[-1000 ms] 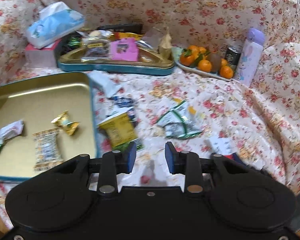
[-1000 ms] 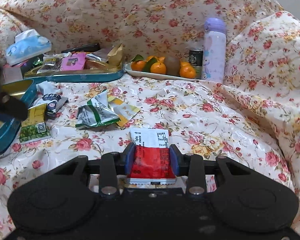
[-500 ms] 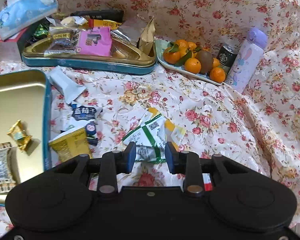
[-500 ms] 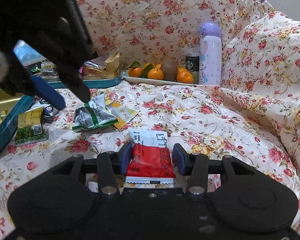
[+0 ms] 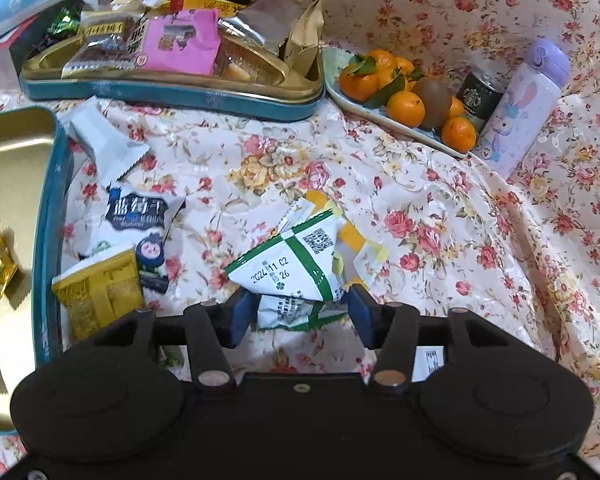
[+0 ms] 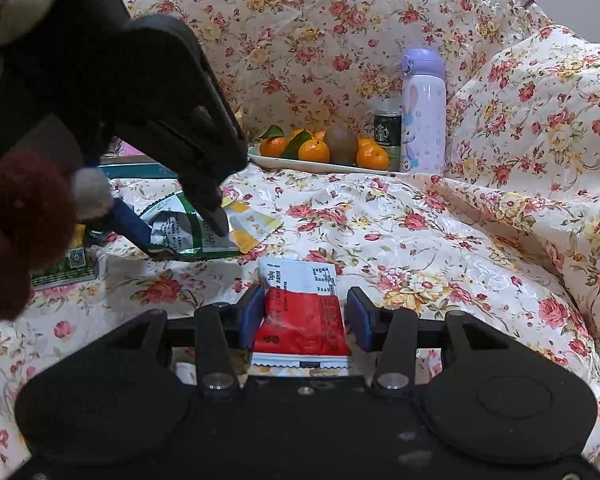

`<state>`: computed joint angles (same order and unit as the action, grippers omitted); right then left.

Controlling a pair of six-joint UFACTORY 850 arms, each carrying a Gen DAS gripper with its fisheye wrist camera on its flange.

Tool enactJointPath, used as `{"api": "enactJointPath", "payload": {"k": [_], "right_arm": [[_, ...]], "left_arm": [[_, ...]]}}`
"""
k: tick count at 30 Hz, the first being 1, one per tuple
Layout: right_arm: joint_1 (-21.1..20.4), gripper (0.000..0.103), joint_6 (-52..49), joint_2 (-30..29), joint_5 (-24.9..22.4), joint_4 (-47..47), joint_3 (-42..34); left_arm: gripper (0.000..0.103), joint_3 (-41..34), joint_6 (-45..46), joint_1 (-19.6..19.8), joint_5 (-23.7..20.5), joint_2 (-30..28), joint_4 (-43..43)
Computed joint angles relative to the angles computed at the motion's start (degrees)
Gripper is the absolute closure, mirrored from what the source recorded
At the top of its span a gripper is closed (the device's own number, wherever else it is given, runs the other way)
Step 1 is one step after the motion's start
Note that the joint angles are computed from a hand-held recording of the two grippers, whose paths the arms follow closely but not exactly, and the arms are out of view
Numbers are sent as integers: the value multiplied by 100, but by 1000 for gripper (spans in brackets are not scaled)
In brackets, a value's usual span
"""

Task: Organize snacks
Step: 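Close the left tool on the green-and-white packet and lift it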

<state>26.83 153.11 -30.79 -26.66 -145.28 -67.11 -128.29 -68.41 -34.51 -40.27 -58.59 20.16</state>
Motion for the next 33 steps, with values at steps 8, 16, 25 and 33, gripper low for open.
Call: {"api": "enactJointPath", "payload": {"k": [8,16,25,33], "right_arm": [[2,54,75,12,-35,-86,39],[-14,54,-46,9,124,2,-34],[-25,62,-630,14,503,388,-202],[-36,65,-785,238,890,567,-71]], "left_arm": [[45,-383,71,1,-223,-223,45],[55,299,-159,14,322,178,132],[81,1100,49,-79,599,738,198],[78,1735,225,-156,685,1118,-5]]}}
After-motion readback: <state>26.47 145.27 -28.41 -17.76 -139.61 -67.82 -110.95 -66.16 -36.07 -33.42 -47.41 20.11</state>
